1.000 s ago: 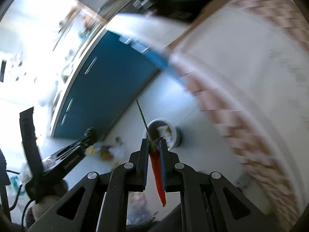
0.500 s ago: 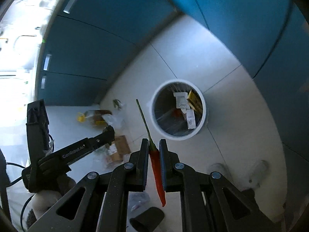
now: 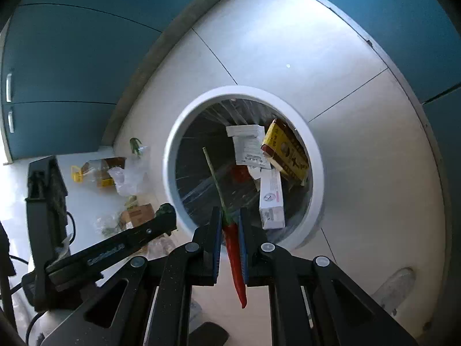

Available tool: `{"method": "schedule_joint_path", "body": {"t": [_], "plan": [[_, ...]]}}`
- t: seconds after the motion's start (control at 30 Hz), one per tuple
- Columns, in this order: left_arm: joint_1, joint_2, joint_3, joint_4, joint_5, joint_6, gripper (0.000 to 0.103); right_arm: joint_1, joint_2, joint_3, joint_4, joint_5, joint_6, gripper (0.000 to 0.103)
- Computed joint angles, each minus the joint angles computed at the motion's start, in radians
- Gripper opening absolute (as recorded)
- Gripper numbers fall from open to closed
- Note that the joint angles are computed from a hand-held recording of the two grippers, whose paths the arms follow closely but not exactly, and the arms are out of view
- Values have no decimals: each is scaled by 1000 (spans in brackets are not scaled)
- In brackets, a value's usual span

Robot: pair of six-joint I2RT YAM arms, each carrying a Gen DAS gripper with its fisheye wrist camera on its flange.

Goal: Collect trash
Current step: 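Carry the vegetable and chili over the bin and open both grippers, then lift both grippers away from the bin back toward the mat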

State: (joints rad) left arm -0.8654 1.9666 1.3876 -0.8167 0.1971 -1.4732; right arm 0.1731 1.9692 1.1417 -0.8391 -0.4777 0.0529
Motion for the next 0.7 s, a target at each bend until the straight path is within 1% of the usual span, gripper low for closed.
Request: {"method": "schedule_joint_path", "body": {"t": [0.1,0.2,0.23,0.27,0.3,0.33,0.37,0.4,0.43,0.5,0.53,0.57,0.6,0.67,0.7], "plan": [[1,4,22,-57,-23,16,18,11,41,15,22,5,-6,12],[-3,-20,25,-100,-48,14,23,28,40,28,1,34,-17,12],[-6,-26,30,-117,-58,16,32,37,34,32,-6,37,-23,12],[-12,-39,43,-153,-77,16,49,43,32,35,-12,42,-26,14],[-21,-48,47,-173,-95,9,59,52,25,39,-21,58,-28,17],[-28,-55,65,-215,-115,8,78,58,22,43,-23,65,-26,21],[-41,-62,95,-283,-147,-1,86,63,7,43,-30,75,-26,31],[-52,-69,111,-323,-169,-12,87,66,-10,44,-39,85,-26,41],[-63,-79,130,-370,-188,-23,88,70,-23,46,-47,93,-24,44],[-77,-97,156,-435,-203,-39,102,80,-67,51,-72,121,-41,51],[-87,-106,174,-476,-212,-52,103,86,-89,60,-96,141,-53,54],[-96,-110,194,-510,-219,-61,103,92,-107,66,-110,161,-64,61],[-108,-113,222,-553,-228,-73,103,101,-137,70,-129,188,-79,66],[-127,-114,283,-633,-241,-91,103,115,-184,88,-173,240,-104,90],[-140,-109,327,-680,-246,-105,103,122,-214,99,-202,268,-119,97]]}}
